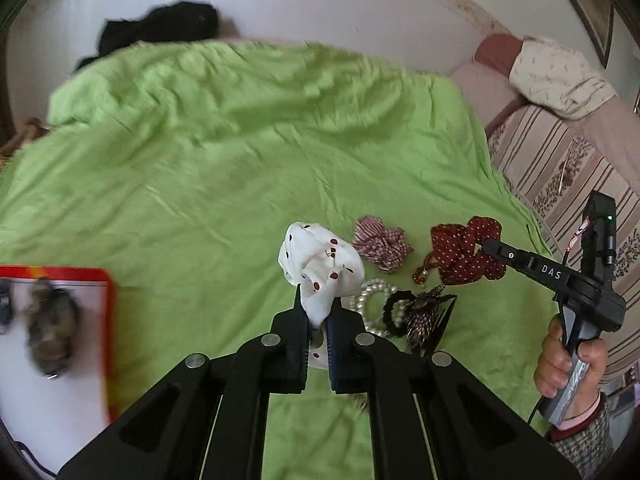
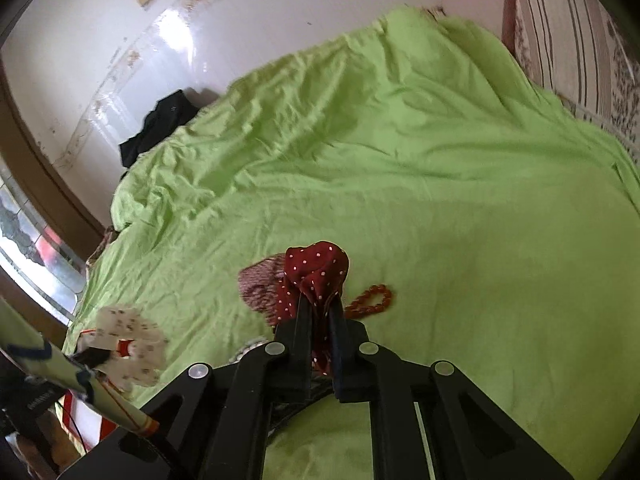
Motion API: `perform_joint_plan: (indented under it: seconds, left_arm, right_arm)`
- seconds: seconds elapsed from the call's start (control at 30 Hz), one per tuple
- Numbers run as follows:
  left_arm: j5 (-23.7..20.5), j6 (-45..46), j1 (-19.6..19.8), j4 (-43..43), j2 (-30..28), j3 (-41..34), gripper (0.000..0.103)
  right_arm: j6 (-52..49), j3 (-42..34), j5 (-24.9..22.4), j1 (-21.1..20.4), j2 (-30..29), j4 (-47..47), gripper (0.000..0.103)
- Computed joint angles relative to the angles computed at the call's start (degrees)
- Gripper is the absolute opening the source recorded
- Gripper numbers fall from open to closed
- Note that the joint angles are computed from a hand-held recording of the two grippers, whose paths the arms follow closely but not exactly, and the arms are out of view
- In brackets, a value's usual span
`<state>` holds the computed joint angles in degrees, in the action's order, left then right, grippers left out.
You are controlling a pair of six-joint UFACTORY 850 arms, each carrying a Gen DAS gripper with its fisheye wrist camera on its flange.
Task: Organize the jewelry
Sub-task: 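Carry both scrunchies to the red tray and release them inside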
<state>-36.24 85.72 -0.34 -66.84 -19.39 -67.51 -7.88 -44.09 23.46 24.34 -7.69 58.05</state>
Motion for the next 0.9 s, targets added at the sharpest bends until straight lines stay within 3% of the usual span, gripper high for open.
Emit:
perform_joint_plan:
  seconds: [0.2, 0.4, 0.53, 0.7, 0.9]
  left_arm:
    - [-1.66, 5.99, 6.78, -3.43, 5.38, 3.91, 0.007]
    - [0.33, 16.86, 12.78, -10.87, 7.77, 7.17, 0.007]
    - [-0.99, 16.85, 16.34, -11.57, 5.12, 5.53, 0.007]
    - [-2.58, 10.08, 19.93, -9.05, -0.50, -0.28, 0.007]
    - [-0.27, 6.29, 22.89, -9.51, -5.28, -4.96, 0.007]
  right_arm:
    - [-7.01, -0.12, 2.39, 4.96, 2.05, 6.21, 0.008]
    - [-9.85, -1.06, 4.60, 10.81, 1.71, 9.80, 0.008]
    - [-12.02, -4.06, 5.41, 14.56, -1.23, 12.58, 0.008]
    - [-13.54, -9.18, 4.20, 17.98, -5.11, 13.30, 0.008]
    - [-25.21, -21.85, -2.41, 20.39, -13.57, 18.75, 0.008]
